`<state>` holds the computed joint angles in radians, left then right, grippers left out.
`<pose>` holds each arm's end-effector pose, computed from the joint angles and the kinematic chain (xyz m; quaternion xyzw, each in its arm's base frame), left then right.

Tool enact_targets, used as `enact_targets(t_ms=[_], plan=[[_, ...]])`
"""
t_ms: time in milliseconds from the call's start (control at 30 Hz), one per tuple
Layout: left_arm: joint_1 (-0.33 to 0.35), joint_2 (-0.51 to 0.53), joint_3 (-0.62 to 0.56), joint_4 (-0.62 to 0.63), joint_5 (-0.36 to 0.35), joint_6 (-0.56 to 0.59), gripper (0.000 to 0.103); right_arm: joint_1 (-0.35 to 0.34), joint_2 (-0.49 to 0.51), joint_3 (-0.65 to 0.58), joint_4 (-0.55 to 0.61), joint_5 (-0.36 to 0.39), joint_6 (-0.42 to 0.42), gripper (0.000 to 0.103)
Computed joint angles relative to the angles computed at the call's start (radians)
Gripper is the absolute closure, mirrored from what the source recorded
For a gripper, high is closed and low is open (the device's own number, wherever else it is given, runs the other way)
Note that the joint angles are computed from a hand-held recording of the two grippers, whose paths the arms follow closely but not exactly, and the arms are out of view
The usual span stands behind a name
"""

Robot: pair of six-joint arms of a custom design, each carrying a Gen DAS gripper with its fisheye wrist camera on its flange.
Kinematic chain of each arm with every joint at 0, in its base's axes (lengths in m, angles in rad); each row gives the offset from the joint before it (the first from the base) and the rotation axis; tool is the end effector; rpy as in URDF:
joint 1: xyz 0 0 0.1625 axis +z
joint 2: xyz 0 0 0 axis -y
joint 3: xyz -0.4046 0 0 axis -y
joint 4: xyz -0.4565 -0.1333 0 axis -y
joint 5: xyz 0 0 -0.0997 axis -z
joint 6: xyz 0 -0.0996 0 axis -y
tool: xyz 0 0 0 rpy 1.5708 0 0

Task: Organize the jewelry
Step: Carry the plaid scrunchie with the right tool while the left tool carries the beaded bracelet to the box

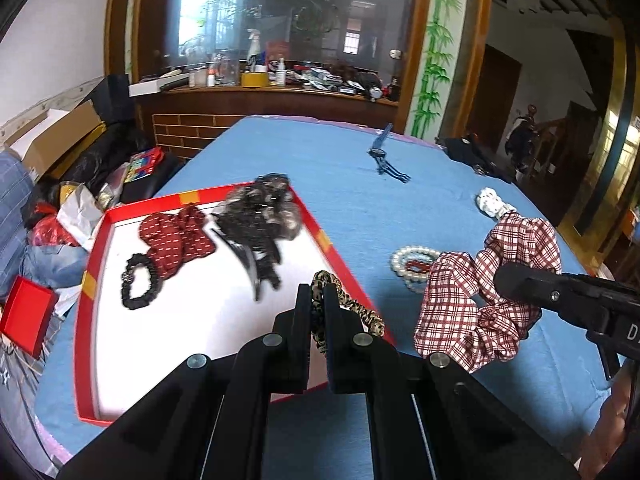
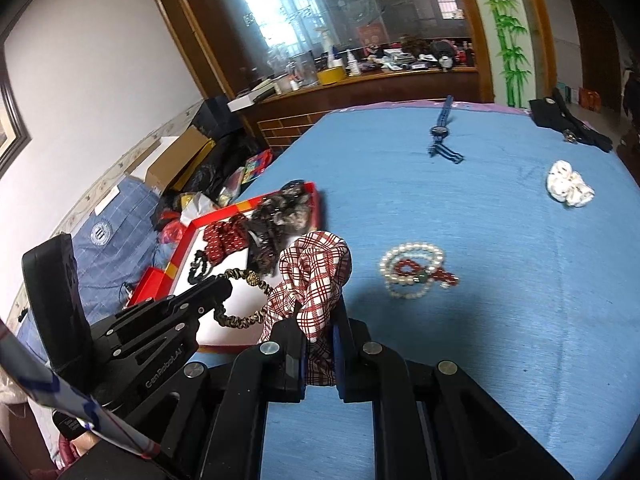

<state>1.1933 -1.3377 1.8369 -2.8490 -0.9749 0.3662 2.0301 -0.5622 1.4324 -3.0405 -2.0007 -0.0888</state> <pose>-0.0538 -0.6490 0.3490 0.2175 0.8644 -0.3645 0.2695 0.4236 -0.6495 0.0107 0.1920 -0.9156 0.3211 0.1472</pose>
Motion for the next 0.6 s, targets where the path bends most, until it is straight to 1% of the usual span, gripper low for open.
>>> enact_targets(t_ms=[400,600], plan=[[0.053,-0.009,-0.031,-0.007,0.021,-0.016,0.098,0.015,0.084,-0.112,0.087,0.041,-0.008,0.091],[0.076,-0.006,-0.045,-0.003,0.026,-0.025,0.098,0.019,0.120,-0.158,0.122,0.044,-0.010,0.091]])
